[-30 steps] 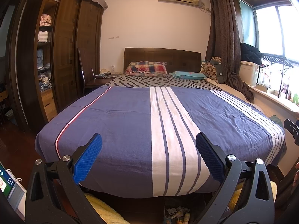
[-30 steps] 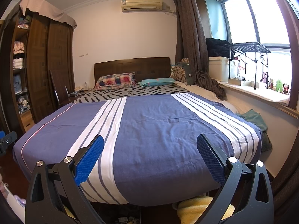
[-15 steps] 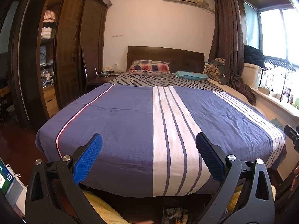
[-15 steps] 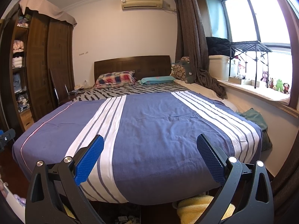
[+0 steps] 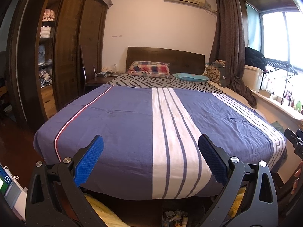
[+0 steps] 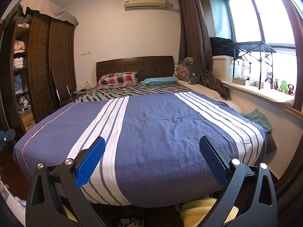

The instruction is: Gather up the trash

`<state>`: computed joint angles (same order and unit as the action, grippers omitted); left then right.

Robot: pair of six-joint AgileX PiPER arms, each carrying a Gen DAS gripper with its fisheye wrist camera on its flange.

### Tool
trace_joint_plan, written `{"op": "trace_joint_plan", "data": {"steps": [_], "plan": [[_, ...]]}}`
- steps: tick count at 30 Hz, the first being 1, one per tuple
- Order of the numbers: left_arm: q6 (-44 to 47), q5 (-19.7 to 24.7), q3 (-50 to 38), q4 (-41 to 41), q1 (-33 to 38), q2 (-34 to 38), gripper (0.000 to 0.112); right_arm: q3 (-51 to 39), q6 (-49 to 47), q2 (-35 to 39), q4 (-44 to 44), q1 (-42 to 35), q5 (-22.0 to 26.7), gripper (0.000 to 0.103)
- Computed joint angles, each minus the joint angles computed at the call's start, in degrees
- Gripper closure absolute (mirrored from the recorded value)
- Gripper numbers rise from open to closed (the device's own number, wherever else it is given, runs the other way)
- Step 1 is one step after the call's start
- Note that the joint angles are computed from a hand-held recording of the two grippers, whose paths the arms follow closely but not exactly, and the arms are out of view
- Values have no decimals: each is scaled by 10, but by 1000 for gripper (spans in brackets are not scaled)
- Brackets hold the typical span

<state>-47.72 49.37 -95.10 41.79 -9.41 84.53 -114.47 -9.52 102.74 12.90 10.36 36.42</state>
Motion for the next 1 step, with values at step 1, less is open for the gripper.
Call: {"op": "trace_joint_plan", "data": {"steps": [1], "plan": [[1, 1, -1, 0, 0, 1, 17, 0, 1, 0, -1, 0, 0, 3]]}}
